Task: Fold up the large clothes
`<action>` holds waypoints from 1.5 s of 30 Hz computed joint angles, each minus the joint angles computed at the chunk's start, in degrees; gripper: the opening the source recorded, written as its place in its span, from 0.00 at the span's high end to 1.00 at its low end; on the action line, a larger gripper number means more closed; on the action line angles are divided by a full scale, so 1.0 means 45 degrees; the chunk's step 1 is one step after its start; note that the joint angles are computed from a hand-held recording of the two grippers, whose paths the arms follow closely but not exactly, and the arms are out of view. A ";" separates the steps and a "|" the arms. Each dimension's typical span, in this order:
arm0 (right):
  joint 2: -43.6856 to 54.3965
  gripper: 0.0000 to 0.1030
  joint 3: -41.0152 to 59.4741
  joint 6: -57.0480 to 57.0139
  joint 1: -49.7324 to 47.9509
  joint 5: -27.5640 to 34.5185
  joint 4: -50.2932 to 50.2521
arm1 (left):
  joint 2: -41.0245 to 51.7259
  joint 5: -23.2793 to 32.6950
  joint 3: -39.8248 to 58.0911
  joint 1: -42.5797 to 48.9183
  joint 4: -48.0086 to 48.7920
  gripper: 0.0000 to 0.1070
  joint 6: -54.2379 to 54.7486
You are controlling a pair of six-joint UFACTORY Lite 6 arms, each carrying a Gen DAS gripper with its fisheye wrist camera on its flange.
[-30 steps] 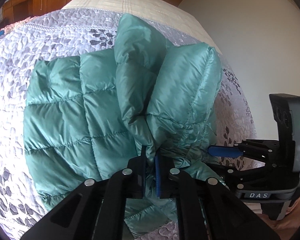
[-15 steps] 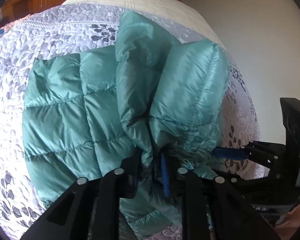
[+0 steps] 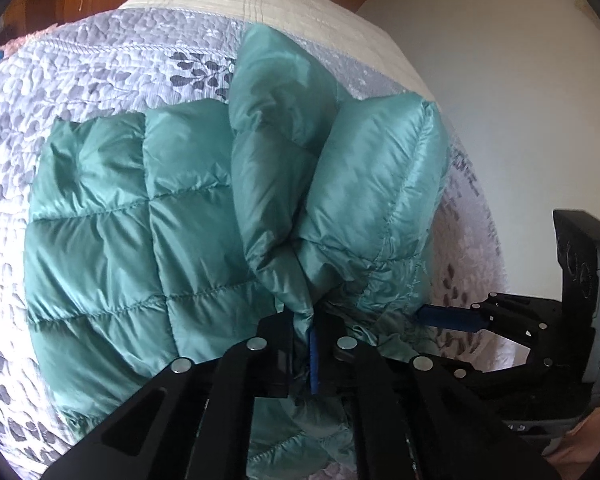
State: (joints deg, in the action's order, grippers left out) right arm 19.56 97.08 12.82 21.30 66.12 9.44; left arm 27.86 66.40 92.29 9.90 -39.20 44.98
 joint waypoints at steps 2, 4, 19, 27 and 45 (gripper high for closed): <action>-0.0668 0.46 -0.0235 0.0185 -0.0110 0.0109 -0.0174 | -0.0123 0.0647 0.0105 0.0450 -0.0485 0.97 0.0177; -0.1143 0.45 -0.0304 0.0274 -0.0367 0.0250 -0.0123 | -0.0318 0.1315 0.0285 0.0901 -0.0887 0.97 0.0407; -0.0565 0.45 0.1069 -0.0479 -0.0206 0.0643 0.1370 | -0.0019 0.3899 0.2454 0.5108 -0.1256 0.97 0.1606; 0.2076 0.41 0.2537 -0.0585 0.1078 0.0759 0.1719 | 0.3200 0.2446 0.2927 0.5970 -0.0200 0.96 0.2457; 0.3330 0.45 0.4701 0.1523 0.2951 0.1828 -0.0654 | -0.0936 0.1836 0.0315 0.6433 0.0753 0.70 0.2693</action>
